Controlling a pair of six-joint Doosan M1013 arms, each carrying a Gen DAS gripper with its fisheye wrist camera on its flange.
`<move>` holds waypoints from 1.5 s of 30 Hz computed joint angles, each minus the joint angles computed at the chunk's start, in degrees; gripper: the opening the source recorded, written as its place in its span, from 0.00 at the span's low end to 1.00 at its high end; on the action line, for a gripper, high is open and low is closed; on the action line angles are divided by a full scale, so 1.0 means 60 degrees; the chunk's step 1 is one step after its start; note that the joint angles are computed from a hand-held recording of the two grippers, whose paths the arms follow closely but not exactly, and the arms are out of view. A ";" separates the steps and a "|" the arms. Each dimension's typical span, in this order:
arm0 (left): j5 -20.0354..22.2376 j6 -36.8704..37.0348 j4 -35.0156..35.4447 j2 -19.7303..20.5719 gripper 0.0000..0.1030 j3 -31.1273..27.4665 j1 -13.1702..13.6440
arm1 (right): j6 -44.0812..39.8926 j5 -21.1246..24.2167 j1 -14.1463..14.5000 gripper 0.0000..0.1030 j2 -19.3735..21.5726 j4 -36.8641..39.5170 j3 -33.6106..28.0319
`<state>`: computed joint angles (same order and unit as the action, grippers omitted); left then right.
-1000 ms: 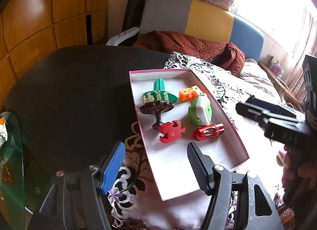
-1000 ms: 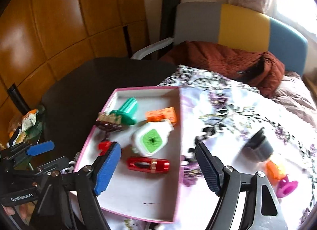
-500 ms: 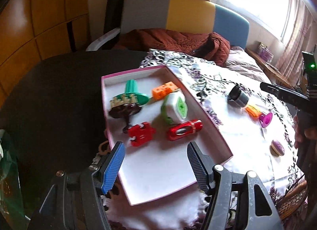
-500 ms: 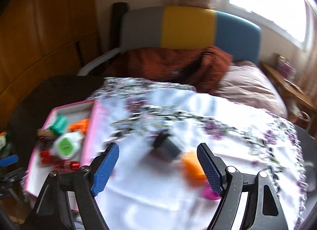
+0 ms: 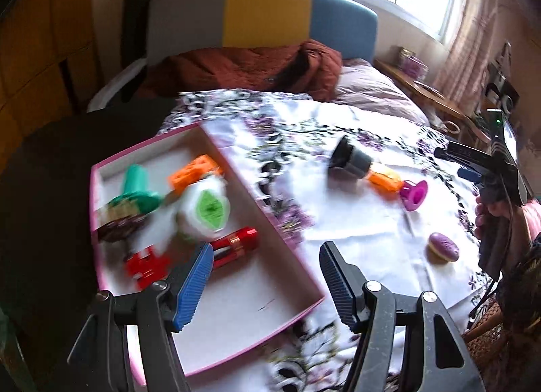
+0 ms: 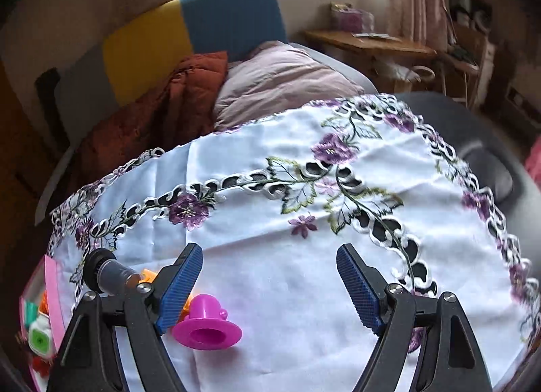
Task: Organize rigid objects
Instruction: 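Move the right gripper to the pink suction cup while the left gripper reaches the black cup, then close the left gripper on the black-and-clear cup while the right gripper lowers to the pink suction cup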
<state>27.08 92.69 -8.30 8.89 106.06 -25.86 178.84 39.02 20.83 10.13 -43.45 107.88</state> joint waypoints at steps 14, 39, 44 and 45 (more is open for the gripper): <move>0.0635 0.1994 -0.0587 0.1796 0.84 -0.1979 -0.0886 | 0.0003 -0.0305 -0.0076 0.86 -0.0095 0.0352 0.0103; 0.1468 0.2912 -0.1643 0.2974 0.62 -0.3156 -0.0901 | -0.0813 -0.1246 -0.0497 0.86 -0.0109 0.1833 0.0229; 0.0946 0.3118 -0.1875 0.2214 0.62 -0.2108 -0.0939 | -0.1872 -0.1467 -0.0576 0.86 -0.0028 0.2760 0.0192; 0.0786 0.3254 -0.1985 0.2036 0.62 -0.1864 -0.0950 | -0.2271 -0.1563 -0.0606 0.86 -0.0001 0.3115 0.0178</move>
<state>31.79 112.21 -20.21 21.10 94.88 -31.57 165.22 29.65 17.19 10.12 -24.76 108.95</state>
